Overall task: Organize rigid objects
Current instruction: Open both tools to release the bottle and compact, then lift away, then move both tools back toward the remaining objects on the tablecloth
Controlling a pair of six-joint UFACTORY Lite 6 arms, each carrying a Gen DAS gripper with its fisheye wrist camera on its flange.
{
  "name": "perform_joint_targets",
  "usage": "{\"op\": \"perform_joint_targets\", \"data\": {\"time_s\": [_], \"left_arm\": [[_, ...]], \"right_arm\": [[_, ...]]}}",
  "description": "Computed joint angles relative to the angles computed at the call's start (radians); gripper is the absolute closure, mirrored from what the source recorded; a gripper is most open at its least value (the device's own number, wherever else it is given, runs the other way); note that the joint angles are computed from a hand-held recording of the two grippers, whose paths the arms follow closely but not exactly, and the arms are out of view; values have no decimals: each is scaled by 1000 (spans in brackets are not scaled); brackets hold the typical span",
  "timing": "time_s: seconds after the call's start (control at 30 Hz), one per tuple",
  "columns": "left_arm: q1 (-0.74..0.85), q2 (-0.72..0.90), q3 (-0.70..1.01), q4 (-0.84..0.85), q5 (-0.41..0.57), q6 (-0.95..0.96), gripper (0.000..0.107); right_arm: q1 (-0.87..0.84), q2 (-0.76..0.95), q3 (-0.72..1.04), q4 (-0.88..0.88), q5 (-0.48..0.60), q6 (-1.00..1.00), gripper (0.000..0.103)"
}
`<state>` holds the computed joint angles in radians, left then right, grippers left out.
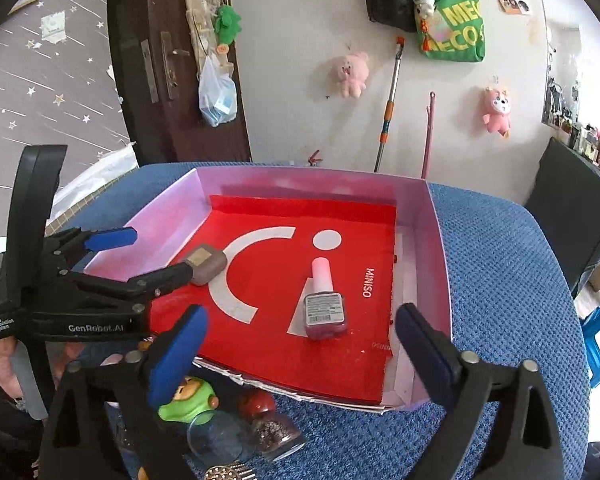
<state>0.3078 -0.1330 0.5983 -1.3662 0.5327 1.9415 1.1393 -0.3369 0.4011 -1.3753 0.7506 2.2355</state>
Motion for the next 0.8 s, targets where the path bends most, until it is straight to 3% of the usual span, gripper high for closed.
{"op": "perform_joint_targets", "data": {"time_s": [0.1,0.8], "left_arm": [[28,-30,-30,-16,24,39,4],[251,-284,-223,3,183,88,4]], "right_arm": [[35,-3,-2,0,34,17,0],[342,8,-27,61,301,222,0]]}}
